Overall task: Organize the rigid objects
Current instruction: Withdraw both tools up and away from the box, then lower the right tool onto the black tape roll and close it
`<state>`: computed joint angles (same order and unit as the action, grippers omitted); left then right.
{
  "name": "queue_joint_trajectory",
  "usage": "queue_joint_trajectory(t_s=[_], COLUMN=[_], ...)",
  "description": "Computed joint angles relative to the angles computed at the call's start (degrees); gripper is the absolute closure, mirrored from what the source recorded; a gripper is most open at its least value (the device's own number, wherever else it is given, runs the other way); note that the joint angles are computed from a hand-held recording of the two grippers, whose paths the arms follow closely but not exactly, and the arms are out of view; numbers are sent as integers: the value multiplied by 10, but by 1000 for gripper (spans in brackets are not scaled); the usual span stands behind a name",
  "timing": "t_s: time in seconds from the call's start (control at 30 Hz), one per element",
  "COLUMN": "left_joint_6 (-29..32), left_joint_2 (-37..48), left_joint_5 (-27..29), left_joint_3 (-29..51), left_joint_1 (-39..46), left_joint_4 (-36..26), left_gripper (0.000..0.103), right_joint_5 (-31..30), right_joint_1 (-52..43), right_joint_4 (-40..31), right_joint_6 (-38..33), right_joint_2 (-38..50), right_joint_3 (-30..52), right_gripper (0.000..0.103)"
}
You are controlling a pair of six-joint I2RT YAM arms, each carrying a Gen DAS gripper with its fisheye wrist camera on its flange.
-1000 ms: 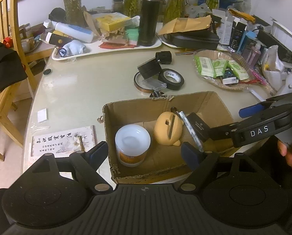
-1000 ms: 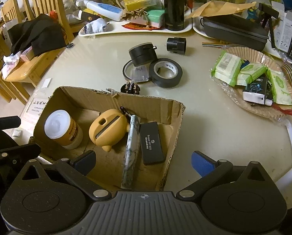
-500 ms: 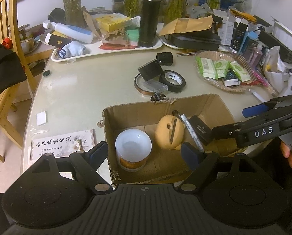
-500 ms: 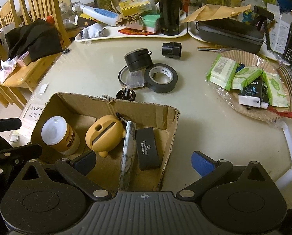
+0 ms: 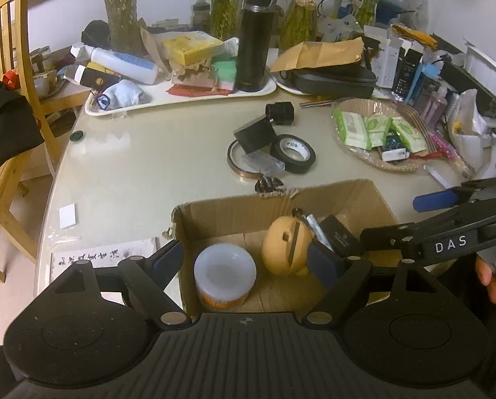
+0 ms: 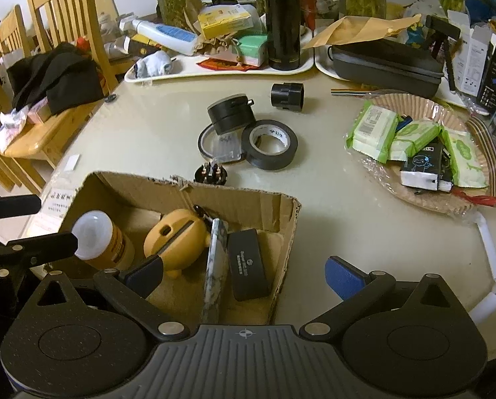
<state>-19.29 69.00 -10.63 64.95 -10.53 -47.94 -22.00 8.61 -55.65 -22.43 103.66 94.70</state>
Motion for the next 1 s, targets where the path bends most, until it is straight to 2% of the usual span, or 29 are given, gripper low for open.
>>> queue_joint_trajectory(t_s=[0.23,0.43,0.8,1.0], left_joint_6=[9,20,34,38], left_joint_2=[10,17,34,44], left_joint_5=[9,47,70,65], left_joint_3=[11,20,32,39], left_joint_1=[8,26,41,44], left_joint_4=[15,30,50,52], left_gripper=[21,21,21,21], right_joint_5=[-11,-11,-36,-33], right_joint_1=[-5,3,-16,-12], right_joint_4=[0,10,-20,-29], right_joint_6=[10,0,36,40], right_joint_2=[11,17,76,108], right_joint_3=[15,25,112,151], right_gripper=[0,0,0,0])
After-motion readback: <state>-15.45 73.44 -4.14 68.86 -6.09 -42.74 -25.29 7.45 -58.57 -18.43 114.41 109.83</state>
